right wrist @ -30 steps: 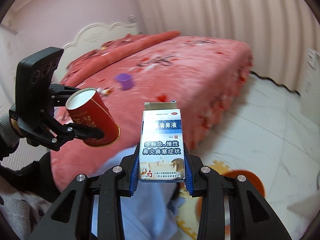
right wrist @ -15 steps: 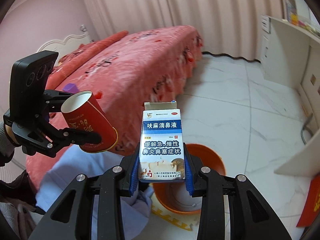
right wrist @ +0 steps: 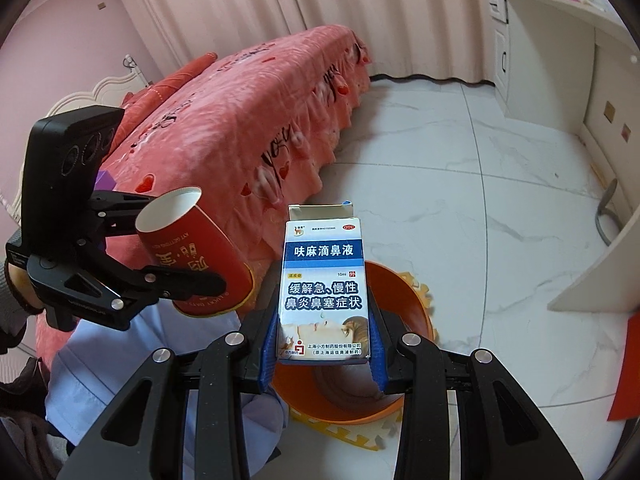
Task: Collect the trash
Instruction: 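Open the left tool over the bucket while the right tool releases the medicine box, then move both open tools back over the bed toward the remaining items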
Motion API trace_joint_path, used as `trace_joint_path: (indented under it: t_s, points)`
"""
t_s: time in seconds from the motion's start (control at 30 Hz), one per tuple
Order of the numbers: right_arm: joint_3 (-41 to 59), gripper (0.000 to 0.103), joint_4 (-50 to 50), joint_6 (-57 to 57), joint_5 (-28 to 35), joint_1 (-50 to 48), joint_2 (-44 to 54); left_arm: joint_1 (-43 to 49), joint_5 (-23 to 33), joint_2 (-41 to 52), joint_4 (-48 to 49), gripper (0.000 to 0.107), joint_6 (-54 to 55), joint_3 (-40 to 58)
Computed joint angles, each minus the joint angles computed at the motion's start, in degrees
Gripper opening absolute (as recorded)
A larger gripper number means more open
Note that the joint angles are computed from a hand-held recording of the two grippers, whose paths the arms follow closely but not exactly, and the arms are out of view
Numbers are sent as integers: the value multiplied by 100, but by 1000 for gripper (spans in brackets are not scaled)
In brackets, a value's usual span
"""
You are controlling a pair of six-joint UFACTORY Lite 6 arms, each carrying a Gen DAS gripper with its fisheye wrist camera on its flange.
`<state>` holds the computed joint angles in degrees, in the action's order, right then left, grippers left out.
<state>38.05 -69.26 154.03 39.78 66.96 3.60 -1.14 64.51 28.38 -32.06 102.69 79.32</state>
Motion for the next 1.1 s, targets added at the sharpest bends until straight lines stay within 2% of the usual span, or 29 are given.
trace_joint_path:
  t_s: [0.03,0.17,0.57,0.63,0.77,1.07,1.1]
  points:
    - [9,37,-13,13,-25,-18,17,-62,-20,12,74,61,-79,-34]
    - [-47,37,-153,185,-134,-80,81,-230,-329,-145,136,62,-76,-313]
    - [115,38,-593,310,-465,-372,441,-97,-393,-64,209,62,-23,-135]
    - [183,41,-605,258,-535,-465,531,-79,-443,-50,228,62,-17,-118]
    - [302,56,-556,166,-517,-530,649,-50,-463,-9,260,62,-60,-53]
    - [527,56,-251,-181,-449,-397,669,114,-435,-60,243,62,27,-56]
    - [561,56,-221,-206,-439,-384,669,138,-430,-63,238,67,46,-48]
